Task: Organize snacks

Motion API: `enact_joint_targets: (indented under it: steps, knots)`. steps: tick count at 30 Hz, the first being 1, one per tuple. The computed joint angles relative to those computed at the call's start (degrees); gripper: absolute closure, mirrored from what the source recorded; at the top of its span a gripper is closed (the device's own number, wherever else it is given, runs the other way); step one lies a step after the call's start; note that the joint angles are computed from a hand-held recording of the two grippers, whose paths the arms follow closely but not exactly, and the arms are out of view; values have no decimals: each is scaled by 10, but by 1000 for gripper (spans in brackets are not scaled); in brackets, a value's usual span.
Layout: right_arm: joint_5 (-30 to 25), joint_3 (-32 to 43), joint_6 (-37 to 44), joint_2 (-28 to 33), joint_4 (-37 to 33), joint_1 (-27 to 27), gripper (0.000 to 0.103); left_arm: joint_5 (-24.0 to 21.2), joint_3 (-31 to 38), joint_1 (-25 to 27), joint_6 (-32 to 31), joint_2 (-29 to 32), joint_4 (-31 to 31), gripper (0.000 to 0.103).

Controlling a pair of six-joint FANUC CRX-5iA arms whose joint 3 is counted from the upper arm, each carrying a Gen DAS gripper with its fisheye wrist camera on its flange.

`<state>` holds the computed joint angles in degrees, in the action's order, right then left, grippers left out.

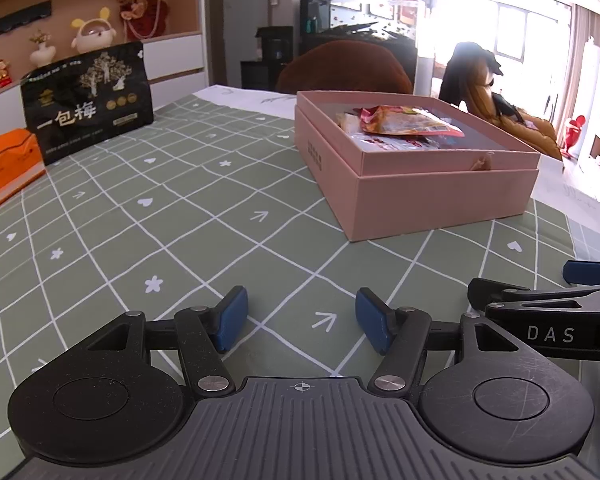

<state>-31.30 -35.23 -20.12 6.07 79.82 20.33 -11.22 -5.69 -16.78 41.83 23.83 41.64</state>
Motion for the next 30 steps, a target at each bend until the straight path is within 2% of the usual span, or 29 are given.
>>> enact_joint_targets:
  steps: [30]
  knots:
    - [0, 0, 1, 0, -1, 0, 0, 0, 0, 0, 3, 0, -3, 37]
